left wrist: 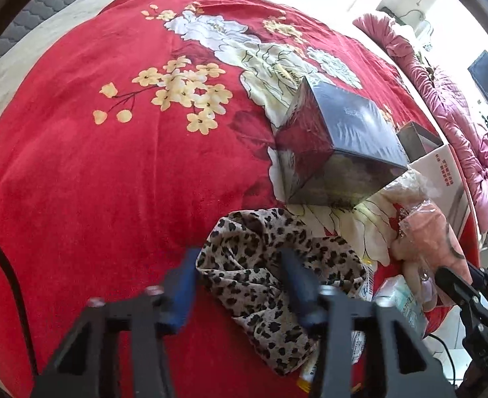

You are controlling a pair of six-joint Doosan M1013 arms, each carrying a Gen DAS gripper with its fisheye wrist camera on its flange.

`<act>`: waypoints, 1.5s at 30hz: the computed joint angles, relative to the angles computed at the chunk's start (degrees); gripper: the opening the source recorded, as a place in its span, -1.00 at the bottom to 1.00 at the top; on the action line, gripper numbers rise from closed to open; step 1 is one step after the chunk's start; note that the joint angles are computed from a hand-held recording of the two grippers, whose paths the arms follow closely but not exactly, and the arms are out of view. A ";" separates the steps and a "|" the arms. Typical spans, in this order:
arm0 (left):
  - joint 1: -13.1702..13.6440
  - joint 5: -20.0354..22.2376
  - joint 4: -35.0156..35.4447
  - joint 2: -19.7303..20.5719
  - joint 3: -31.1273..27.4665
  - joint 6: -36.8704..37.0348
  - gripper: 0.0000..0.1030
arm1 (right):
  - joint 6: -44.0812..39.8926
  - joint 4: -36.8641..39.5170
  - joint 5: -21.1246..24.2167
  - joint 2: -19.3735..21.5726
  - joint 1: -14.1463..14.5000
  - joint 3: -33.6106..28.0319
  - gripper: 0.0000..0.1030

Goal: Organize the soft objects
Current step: 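Grasp the leopard-print scarf with the left gripper while the right gripper grasps the pink towel, then lift the leopard scarf and pink towel and carry both over the pink tray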

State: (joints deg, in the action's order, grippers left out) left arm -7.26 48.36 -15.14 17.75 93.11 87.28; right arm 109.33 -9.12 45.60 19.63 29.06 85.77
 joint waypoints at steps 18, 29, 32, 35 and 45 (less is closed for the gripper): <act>1.32 -2.09 -7.30 -1.92 2.38 4.84 -0.88 | -3.54 6.62 -1.97 -1.39 -0.85 1.51 -0.43; 2.11 -4.14 -8.57 -4.11 3.79 5.14 -0.91 | -2.09 6.17 -4.02 -3.04 -1.19 2.28 -0.43; 2.02 -4.97 -7.98 -5.26 4.08 4.44 -0.91 | -1.76 6.04 -4.63 -3.46 -1.23 2.54 -0.43; 1.32 -5.98 -5.44 -6.59 4.05 3.19 -0.91 | -1.79 6.34 -5.55 -4.05 -1.28 2.89 -0.43; -1.28 -6.37 -1.29 -9.73 3.08 1.31 -0.91 | -0.67 5.80 -8.55 -6.82 -1.60 4.28 -0.43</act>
